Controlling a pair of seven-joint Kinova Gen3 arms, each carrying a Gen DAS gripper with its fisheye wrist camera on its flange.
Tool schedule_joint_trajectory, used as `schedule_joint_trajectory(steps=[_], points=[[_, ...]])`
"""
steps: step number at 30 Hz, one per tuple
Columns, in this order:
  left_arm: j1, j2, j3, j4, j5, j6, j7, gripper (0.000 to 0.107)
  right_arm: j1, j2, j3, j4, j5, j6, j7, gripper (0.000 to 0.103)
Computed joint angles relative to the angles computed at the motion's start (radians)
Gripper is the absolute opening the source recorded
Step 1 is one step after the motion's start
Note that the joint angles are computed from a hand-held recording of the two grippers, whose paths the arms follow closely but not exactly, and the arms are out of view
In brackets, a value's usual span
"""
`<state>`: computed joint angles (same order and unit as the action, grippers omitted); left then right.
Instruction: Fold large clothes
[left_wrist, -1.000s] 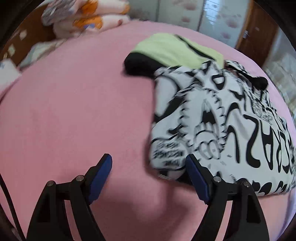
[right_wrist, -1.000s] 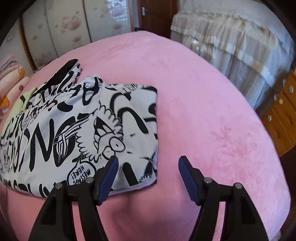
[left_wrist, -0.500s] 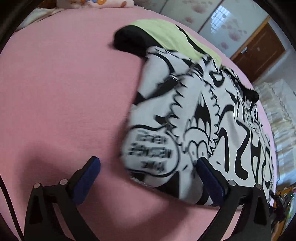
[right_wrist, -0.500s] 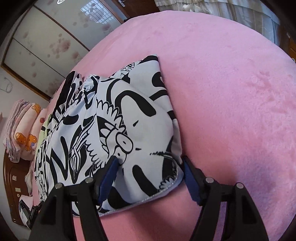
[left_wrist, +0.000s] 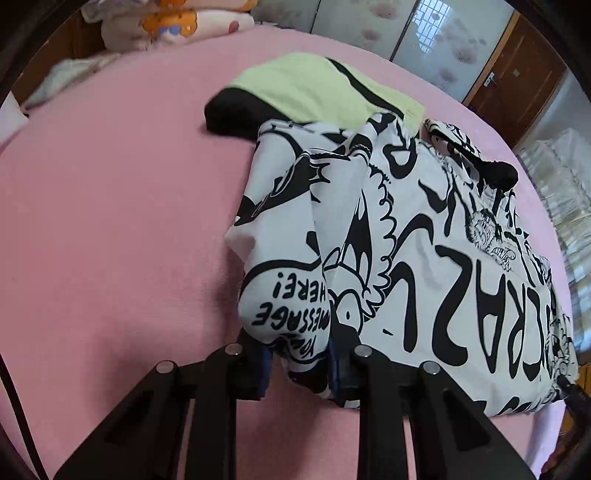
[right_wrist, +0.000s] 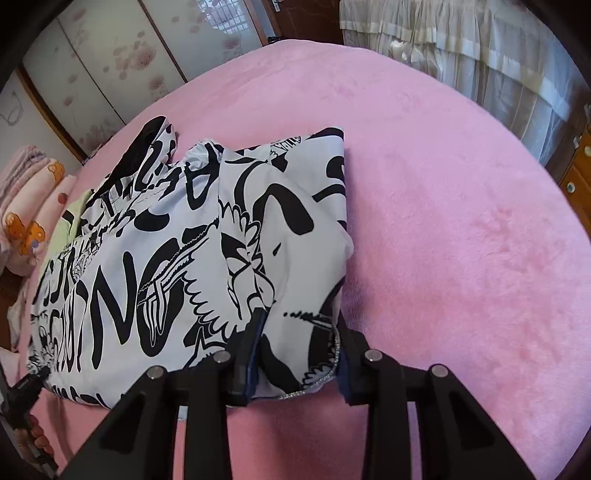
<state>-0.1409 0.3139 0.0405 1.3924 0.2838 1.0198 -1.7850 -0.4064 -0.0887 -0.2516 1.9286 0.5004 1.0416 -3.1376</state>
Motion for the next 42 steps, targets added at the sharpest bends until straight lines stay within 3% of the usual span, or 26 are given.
schedule_joint_trajectory(steps=[6,11,18,24,30,31,32,33,42], points=[[-0.013,-0.02,-0.009,-0.075,-0.01,0.137,0.033,0.02,-0.019,-0.02,-0.015,-0.078,-0.042,0.134,0.064,0.032],[-0.089,-0.09,-0.033,-0.02,0.041,0.221,-0.055,0.02,-0.032,-0.065,-0.052,-0.11,-0.08,0.227,0.081,0.032],[-0.096,-0.111,-0.056,-0.034,0.044,0.312,-0.058,0.02,-0.043,-0.135,-0.129,-0.087,-0.159,0.311,0.037,0.032],[-0.086,-0.081,-0.053,-0.02,0.024,0.277,-0.071,0.023,-0.063,-0.143,-0.179,-0.048,-0.202,0.318,-0.033,0.033],[-0.063,-0.062,-0.047,0.015,-0.029,0.217,-0.087,0.043,-0.057,-0.132,-0.152,-0.015,-0.232,0.287,-0.028,0.047],[-0.058,-0.058,-0.05,0.006,-0.045,0.224,-0.078,0.052,-0.058,-0.122,-0.152,-0.022,-0.233,0.296,-0.028,0.048],[-0.054,-0.063,-0.053,0.01,-0.063,0.221,-0.072,0.062,-0.061,-0.109,-0.153,-0.035,-0.234,0.318,-0.028,0.049],[-0.053,-0.076,-0.056,0.018,-0.075,0.21,-0.076,0.065,-0.068,-0.097,-0.158,-0.047,-0.23,0.339,-0.032,0.049],[-0.044,-0.136,-0.054,-0.066,-0.11,0.244,-0.118,0.067,-0.181,-0.03,-0.179,-0.206,-0.129,0.572,-0.039,0.049]])
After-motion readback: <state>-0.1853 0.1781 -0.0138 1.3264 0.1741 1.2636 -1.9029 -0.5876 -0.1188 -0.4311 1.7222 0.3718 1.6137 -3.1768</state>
